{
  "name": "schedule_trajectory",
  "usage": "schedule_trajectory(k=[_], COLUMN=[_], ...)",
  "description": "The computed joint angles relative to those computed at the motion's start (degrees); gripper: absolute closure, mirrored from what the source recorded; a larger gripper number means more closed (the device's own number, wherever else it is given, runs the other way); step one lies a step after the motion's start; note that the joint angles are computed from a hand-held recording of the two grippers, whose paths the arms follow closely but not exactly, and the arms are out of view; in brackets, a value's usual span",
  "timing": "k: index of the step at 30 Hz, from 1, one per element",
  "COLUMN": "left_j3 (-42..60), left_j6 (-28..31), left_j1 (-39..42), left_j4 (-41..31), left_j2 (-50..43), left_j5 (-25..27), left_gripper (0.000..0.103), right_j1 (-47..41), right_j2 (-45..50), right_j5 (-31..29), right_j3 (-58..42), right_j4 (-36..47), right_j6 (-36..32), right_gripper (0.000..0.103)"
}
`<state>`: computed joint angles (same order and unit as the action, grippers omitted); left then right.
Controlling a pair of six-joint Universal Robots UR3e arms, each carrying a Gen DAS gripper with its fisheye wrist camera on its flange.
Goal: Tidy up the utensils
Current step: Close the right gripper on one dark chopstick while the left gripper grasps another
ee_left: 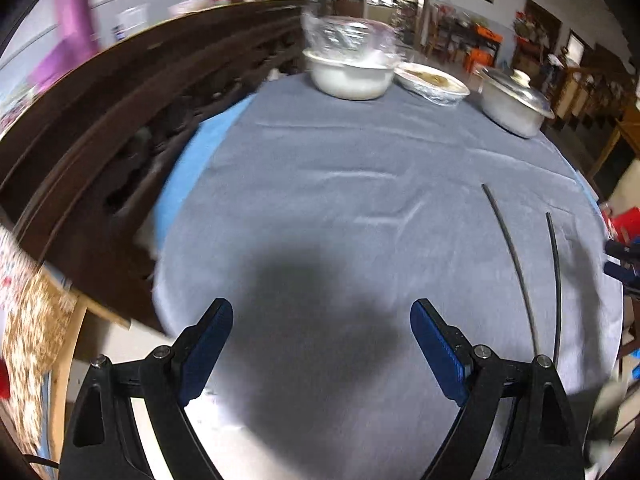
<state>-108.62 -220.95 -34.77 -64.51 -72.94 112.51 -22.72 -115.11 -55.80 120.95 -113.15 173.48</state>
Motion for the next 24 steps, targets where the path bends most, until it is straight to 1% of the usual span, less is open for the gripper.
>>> schedule_trajectory(k=[1,2,4,5,8,9,11,12,14,15,17,19,21,23,24], left_j3=[2.5,3.9,7.9,10.4,17.1,19.6,25.3,27.8,34.0,38.2,45.0,52.6,59.2,67.2,69.9], left_j6=[2.6,4.0,7.4,9.0,12.2,13.1,15.0,15.8,16.8,17.4,18.0,18.3,18.5,17.9,17.7], left_j1=[1.5,2.4,3.8,4.1,4.8,5.0,5.2,5.4,5.8,6.1,6.6,6.5,6.8,7.2,7.1], left_j4=[1.2,1.8,3.8,4.3,4.4,4.1,3.2,2.7,1.0,-0.7,-3.6,-7.4,-10.8,-15.0,-16.4], left_j2=[-3.5,-5.4,-10.3,-13.0,-19.6,-22.0,-26.9,-28.9,-33.8,-37.0,-41.9,-47.1,-51.6,-56.9,-58.7], left_j5=[-1.6,-2.4,-4.6,-5.4,-6.8,-7.5,-8.9,-9.8,-11.5,-12.7,-14.8,-16.3,-18.8,-21.3,-21.7], left_gripper=[0.013,0.013,0.013,0.013,0.013,0.012,0.013,0.014,0.021,0.026,0.030,0.035,0.037,0.041,0.045], right_j1=[2.4,4.0,8.4,10.8,15.8,17.3,20.0,20.9,22.8,23.5,24.2,24.6,23.7,22.2,21.3], right_j2=[4.1,7.6,16.0,20.2,29.1,31.2,35.3,36.8,38.4,39.1,39.4,39.3,37.9,35.9,34.9], right_j5=[-1.2,-2.0,-5.2,-7.4,-13.1,-15.4,-19.4,-20.9,-24.1,-25.3,-26.8,-27.5,-26.4,-24.8,-23.8], right_j3=[-1.2,-2.5,-7.3,-10.4,-18.3,-20.7,-25.2,-26.9,-28.5,-29.2,-29.1,-28.2,-25.6,-22.8,-21.3], right_j4=[-3.9,-6.6,-10.8,-12.1,-12.6,-12.2,-10.8,-9.8,-10.1,-10.2,-11.0,-12.4,-14.4,-15.7,-16.4], right_j6=[2.3,3.7,6.8,8.8,11.4,11.8,12.4,12.4,12.5,12.2,11.6,10.6,8.6,7.2,6.4], right_gripper=[0.054,0.055,0.066,0.066,0.069,0.072,0.072,0.075,0.079,0.081,0.086,0.094,0.094,0.095,0.095])
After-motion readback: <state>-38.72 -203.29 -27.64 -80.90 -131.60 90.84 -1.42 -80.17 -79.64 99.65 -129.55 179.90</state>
